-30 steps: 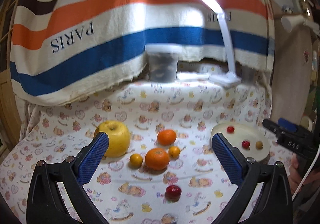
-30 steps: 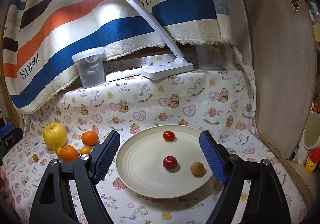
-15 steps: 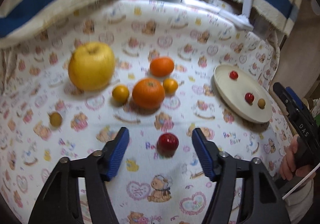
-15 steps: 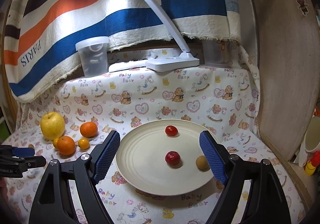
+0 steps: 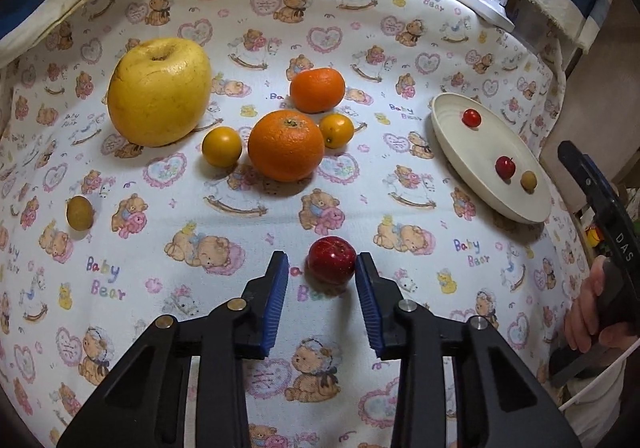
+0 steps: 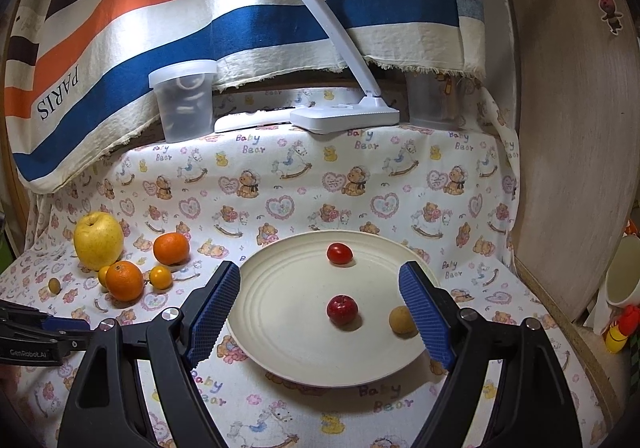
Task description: Organize fruits
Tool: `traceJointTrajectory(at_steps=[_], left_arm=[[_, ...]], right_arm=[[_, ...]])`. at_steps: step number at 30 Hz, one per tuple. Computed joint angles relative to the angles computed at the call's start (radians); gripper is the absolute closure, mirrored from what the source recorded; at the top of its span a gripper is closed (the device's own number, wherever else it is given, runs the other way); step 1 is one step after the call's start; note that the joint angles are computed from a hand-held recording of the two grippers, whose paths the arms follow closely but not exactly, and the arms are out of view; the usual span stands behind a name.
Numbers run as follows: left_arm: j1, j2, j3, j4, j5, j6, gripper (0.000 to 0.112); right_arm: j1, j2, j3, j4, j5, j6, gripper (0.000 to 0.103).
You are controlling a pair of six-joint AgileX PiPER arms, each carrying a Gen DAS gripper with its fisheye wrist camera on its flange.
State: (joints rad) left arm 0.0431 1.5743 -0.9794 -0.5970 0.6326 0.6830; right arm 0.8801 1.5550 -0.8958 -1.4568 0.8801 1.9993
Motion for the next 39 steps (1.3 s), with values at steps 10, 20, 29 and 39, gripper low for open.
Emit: traceJointTrajectory(at_steps=[10, 20, 29, 39], left_arm=[[-0.024, 0.0, 0.012, -0.017, -0.009, 0.018, 0.087], [0.029, -0.069, 0.06, -0.16, -0.089, 0.149, 0.089], [0.048, -0.083, 0.099, -0.292, -0.246, 0.277, 0.089], [0.102, -0.089, 0.148, -0.71, -0.329, 0.686, 0.089]], right_arm=[[0.003, 0.004, -0.001, 0.002, 0.007, 0.001, 0.02], [0.003, -0.001, 0.005, -0.008, -0.006, 0.0, 0.02], [-0.002, -0.013, 0.005, -0.003, -0.046, -0.011, 0.02], [-0.032, -0.018, -0.039, 0.166, -0.213, -0.158, 0.022]])
